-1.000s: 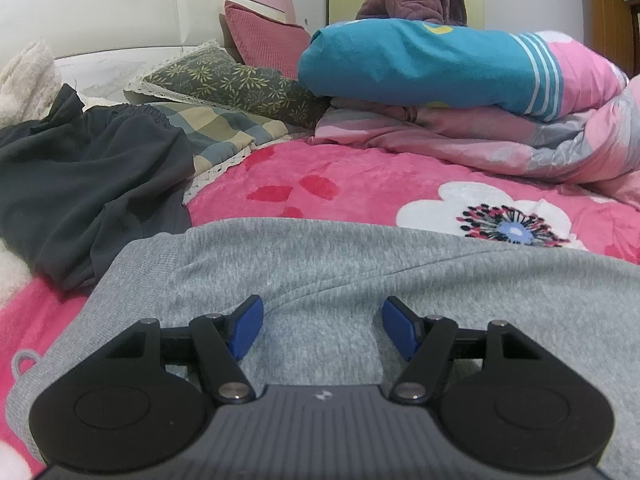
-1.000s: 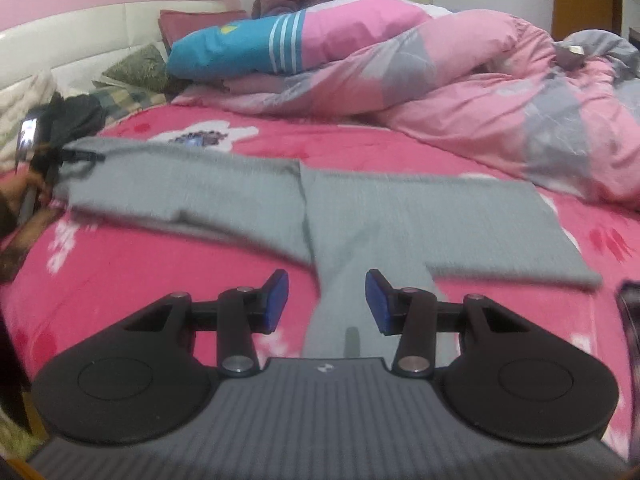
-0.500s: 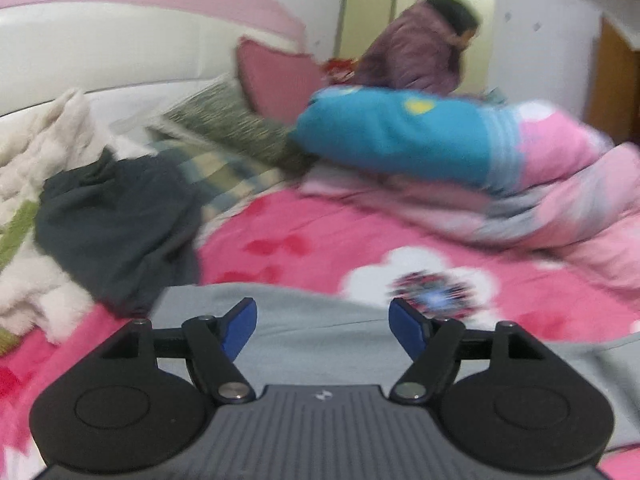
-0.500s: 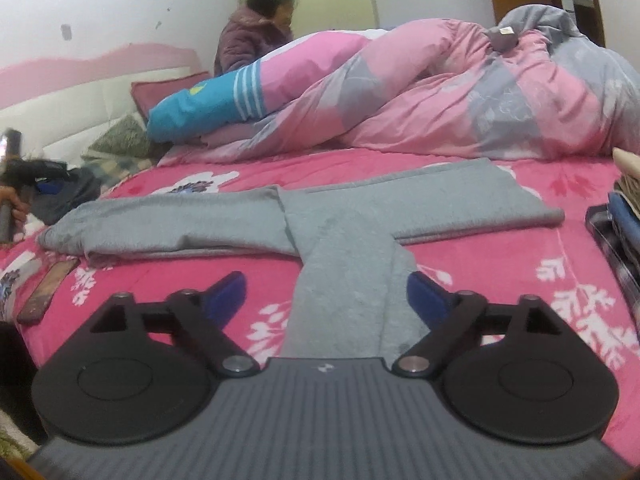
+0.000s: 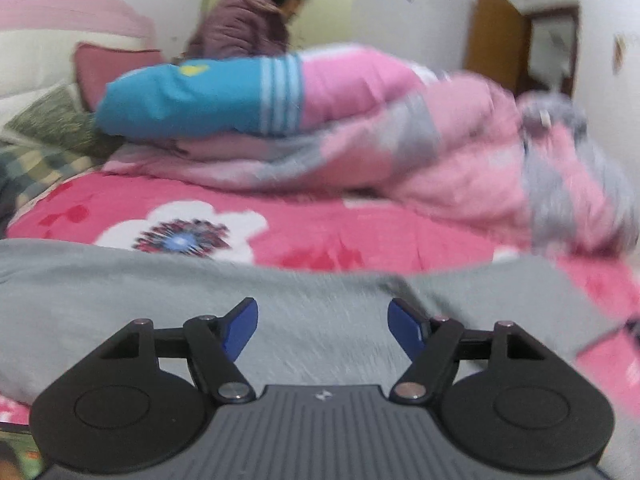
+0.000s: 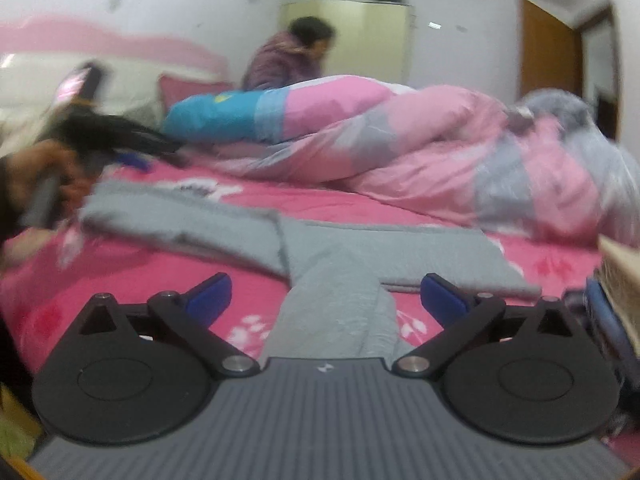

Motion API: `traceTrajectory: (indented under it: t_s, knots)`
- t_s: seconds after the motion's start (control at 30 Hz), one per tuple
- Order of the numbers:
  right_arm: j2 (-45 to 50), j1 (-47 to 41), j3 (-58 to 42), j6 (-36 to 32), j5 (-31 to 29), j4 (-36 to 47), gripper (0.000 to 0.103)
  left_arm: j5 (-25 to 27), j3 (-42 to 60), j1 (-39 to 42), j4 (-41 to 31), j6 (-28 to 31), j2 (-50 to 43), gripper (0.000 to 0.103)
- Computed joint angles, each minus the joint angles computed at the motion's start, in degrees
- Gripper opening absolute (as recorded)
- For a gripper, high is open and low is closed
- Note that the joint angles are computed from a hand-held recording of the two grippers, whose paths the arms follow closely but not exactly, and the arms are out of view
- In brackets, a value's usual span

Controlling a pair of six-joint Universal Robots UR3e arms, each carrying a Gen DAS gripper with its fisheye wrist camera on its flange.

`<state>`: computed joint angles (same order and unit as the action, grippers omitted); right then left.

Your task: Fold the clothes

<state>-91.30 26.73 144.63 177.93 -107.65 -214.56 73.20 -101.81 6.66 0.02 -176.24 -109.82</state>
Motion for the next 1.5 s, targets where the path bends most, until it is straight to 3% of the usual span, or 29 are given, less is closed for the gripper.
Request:
traceTrajectory:
  t_s: [0.07,0.13,0.3,0.37,0.4,0.43,0.6,0.7,0.8,0.9,0.97,1.0,1.07,1.13,1.23,1.33,1.5]
  knots:
    - [0.32,2.13,-1.26,-4.13,-1.19,3.51,0.096,3.48,1.50,-3.21,2.36,0.29,-4.50,0.068]
    - [0.70,3.03,-2.70,-7.54,-2.28,7.73,0.086,5.87,2.47,-4.91,3.98,-0.06,-7.54,0.063]
    - [0.84,-0.57,-4.50,-14.51,3.53,16.13,0.063,8.69,3.54,-6.12,7.28,-0.83,-12.23,0.060]
    - [-0.30,-3.00,-6.10,-15.90,6.55,21.31,0.041,8.20,3.77,-5.34,6.11,-1.69,-12.70,0.060]
    - [-0.70,-4.13,-7.02,-16.61,7.93,23.87,0.011,7.80,4.17,-4.94,5.25,-2.42,-13.19,0.058]
    - [-1.74,-5.66,-7.90,-17.33,9.79,26.96,0.008,6.71,3.86,-4.26,5.66,-3.09,-13.50,0.058]
    - [-15.41,-28.65,-11.31,-10.59,29.23,33.85,0.008,6.36,3.10,-3.97,7.15,-3.09,-13.96,0.061]
    - [-12.34,-37.92,-18.41,-6.29,31.75,34.90,0.008,6.61,2.50,-4.10,8.15,-2.80,-14.01,0.061]
    - [-3.36,-40.88,-29.39,-2.39,26.18,40.50,0.009,5.32,2.30,-3.42,8.23,-3.30,-13.96,0.061]
    - [5.24,-38.48,-37.35,0.82,14.38,43.59,0.014,4.80,2.45,-3.16,8.09,-3.47,-14.03,0.061]
    - [7.43,-37.91,-37.63,1.85,10.48,40.11,0.027,4.73,2.53,-3.10,7.99,-3.40,-14.06,0.062]
    - [7.34,-37.79,-36.68,3.32,10.06,37.87,0.031,4.70,2.58,-3.08,7.99,-3.38,-14.12,0.062]
    - [4.41,-38.32,-31.64,5.18,14.68,33.37,0.031,4.76,2.67,-3.15,8.01,-3.30,-14.22,0.062]
    - [3.24,-37.80,-28.82,3.16,20.91,31.52,0.031,4.90,2.73,-3.27,8.05,-3.10,-14.30,0.064]
    - [4.33,-32.04,-25.21,-5.96,26.10,29.68,0.031,5.17,2.85,-3.49,8.06,-2.84,-14.42,0.064]
    - [7.84,-25.36,-24.90,-14.91,25.31,29.92,0.031,5.36,2.91,-3.62,8.11,-2.76,-14.49,0.065]
    - [18.41,-15.90,-30.72,-25.20,7.69,31.72,0.028,5.57,2.99,-3.76,8.43,-2.70,-14.73,0.065]
